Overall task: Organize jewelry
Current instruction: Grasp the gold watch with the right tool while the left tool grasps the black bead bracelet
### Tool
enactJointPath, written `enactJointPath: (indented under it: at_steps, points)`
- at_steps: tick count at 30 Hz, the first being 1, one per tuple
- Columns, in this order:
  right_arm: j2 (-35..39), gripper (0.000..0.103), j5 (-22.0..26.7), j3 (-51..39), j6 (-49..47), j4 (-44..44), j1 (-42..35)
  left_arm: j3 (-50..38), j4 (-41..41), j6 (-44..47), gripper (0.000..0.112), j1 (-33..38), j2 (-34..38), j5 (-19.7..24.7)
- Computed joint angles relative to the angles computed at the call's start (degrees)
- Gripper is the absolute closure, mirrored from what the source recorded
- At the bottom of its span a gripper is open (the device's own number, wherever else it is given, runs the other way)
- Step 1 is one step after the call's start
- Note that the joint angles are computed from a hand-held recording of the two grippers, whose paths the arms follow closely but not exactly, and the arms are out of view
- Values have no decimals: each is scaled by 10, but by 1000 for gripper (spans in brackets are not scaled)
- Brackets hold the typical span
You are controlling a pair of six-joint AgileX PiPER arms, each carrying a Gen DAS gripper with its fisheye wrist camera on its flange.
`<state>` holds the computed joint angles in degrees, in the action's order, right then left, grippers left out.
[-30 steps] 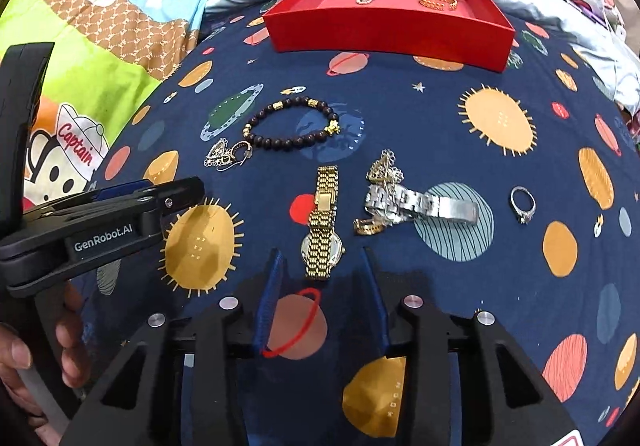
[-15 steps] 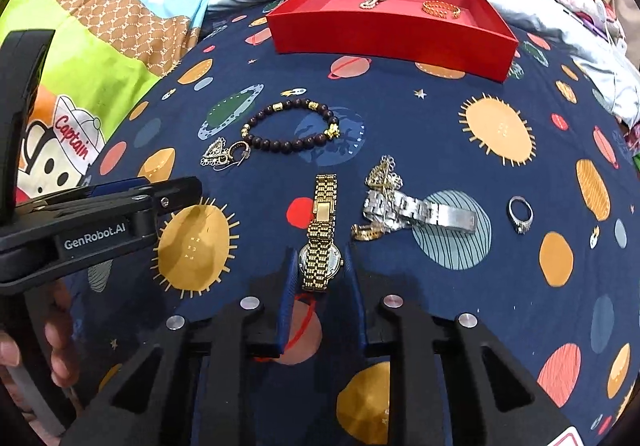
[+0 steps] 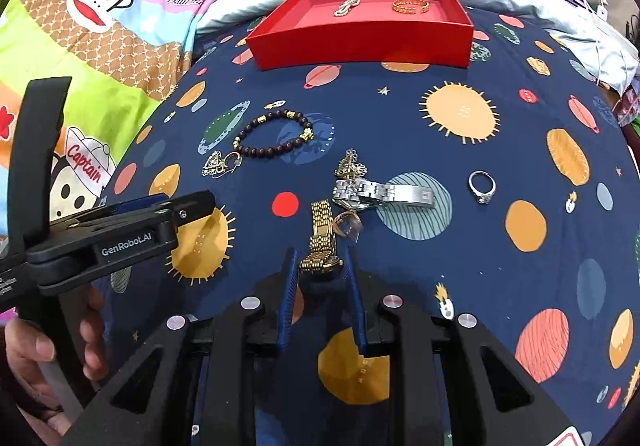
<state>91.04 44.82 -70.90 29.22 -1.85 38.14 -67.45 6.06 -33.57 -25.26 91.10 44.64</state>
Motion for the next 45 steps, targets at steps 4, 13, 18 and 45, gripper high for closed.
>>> enactJointPath:
  at_steps: [4,13,18,45]
  points:
    - [-8,81,-1,12,1,1,-4,-6,6,-4,50,-4,8,-6]
    - [-31,81,-3,25,8,1,-8,-26,0,-1,52,4,13,-6]
    - [-44,81,1,20,9,0,-10,-34,-1,-1,52,7,18,-5]
    - [-45,81,7,14,-14,33,-35,-167,14,66,105,0,143,-6]
